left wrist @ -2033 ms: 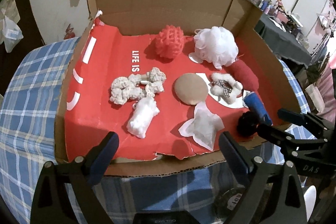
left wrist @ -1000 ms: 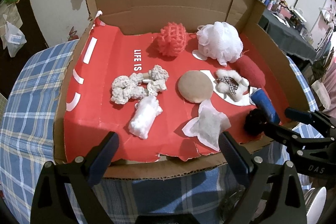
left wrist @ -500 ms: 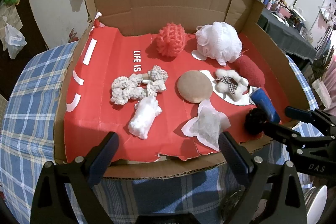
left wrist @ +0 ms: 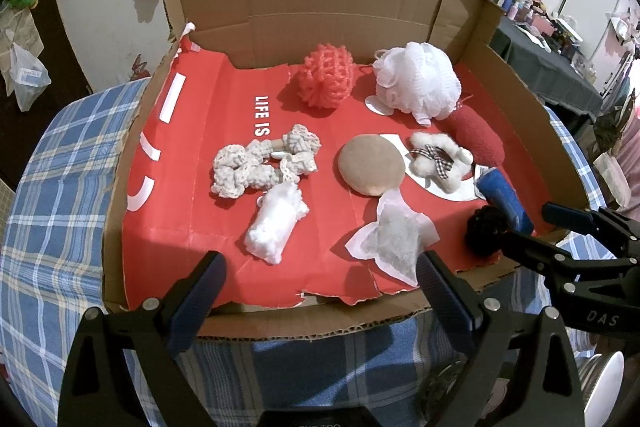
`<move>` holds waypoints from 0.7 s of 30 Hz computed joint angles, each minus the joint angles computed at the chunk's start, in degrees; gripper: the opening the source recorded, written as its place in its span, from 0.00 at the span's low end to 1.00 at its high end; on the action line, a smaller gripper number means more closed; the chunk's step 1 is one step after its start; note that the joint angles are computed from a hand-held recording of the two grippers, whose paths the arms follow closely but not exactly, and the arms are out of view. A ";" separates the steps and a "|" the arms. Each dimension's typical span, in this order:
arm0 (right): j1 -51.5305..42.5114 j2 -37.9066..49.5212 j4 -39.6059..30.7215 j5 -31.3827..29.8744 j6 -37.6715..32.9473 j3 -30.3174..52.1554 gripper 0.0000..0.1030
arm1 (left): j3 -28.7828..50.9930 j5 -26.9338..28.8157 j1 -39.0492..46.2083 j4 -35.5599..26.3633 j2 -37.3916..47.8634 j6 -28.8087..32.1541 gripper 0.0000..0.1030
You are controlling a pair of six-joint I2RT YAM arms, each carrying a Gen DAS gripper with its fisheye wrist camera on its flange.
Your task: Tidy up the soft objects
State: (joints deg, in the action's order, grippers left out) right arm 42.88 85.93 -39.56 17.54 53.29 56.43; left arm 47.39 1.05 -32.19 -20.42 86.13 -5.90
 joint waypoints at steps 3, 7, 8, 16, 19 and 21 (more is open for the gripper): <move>-0.04 -0.06 0.06 0.01 0.02 -0.05 0.76 | -0.08 0.02 0.03 0.07 -0.04 0.08 0.95; 0.02 0.02 -0.11 0.04 0.02 0.08 0.76 | -0.06 -0.02 -0.01 0.07 -0.02 0.11 0.95; -0.02 0.01 -0.15 0.03 -0.06 0.11 0.76 | -0.03 -0.05 0.01 -0.01 -0.05 0.15 0.95; 0.17 0.05 -0.25 0.19 0.14 0.12 0.76 | 0.05 0.04 0.00 0.00 0.05 0.28 0.95; 0.19 0.15 -0.37 0.34 0.01 0.22 0.76 | 0.05 -0.13 -0.08 -0.06 0.04 0.25 0.95; 0.25 0.11 -0.26 0.36 0.14 0.13 0.76 | 0.04 -0.13 -0.05 0.05 0.09 0.45 0.95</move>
